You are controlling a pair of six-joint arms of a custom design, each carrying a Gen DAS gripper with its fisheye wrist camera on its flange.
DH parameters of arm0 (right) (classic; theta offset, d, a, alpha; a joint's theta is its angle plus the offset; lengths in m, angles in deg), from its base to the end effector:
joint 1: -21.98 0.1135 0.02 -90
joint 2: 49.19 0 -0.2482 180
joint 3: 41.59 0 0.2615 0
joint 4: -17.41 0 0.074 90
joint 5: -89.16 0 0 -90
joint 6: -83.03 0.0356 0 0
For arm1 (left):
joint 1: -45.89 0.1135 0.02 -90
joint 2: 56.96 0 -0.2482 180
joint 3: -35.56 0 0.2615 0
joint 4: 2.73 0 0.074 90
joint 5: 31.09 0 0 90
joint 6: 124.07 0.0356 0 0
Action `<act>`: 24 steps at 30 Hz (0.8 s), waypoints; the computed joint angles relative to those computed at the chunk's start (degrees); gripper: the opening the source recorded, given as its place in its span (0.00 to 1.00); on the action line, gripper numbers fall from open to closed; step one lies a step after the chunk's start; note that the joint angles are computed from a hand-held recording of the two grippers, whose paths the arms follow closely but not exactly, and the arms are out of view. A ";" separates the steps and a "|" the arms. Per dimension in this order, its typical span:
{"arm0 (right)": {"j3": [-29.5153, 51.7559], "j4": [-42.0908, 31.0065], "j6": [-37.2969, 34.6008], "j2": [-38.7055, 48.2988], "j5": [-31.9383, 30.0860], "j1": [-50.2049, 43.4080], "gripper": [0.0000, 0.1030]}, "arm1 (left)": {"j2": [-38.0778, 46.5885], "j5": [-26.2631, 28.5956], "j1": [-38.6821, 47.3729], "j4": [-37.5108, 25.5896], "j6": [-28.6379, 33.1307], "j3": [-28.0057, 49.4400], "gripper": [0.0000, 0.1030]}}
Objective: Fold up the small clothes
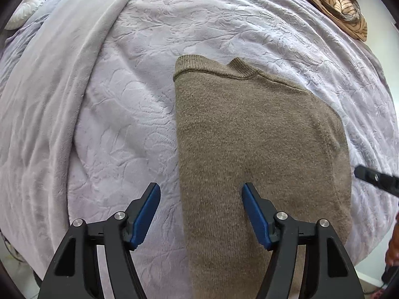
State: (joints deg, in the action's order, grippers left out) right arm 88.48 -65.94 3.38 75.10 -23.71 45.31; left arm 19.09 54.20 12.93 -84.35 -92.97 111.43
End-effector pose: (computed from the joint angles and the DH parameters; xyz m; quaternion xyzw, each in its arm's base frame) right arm 0.4013 0.1881 0.2406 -0.1315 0.9657 0.2194 0.0445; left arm 0.2007 -0.1266 0.2452 -0.2265 0.9705 -0.0228 0.0791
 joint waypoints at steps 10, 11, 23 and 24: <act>-3.83 -0.89 -2.31 -4.54 -0.53 7.99 0.26 | -3.93 0.41 -3.70 -1.96 -3.45 -2.86 0.67; -4.57 -1.07 -2.88 -4.49 0.85 8.77 0.26 | -4.79 0.21 -4.64 -1.74 -4.52 -3.84 0.67; -9.73 0.48 -4.55 -2.28 6.69 7.77 0.34 | -6.89 -0.19 -4.61 -0.35 -3.64 -7.25 0.81; -9.75 0.09 -4.82 -2.69 7.01 7.75 0.34 | -6.68 -0.30 -4.91 -1.25 -3.61 -6.49 0.81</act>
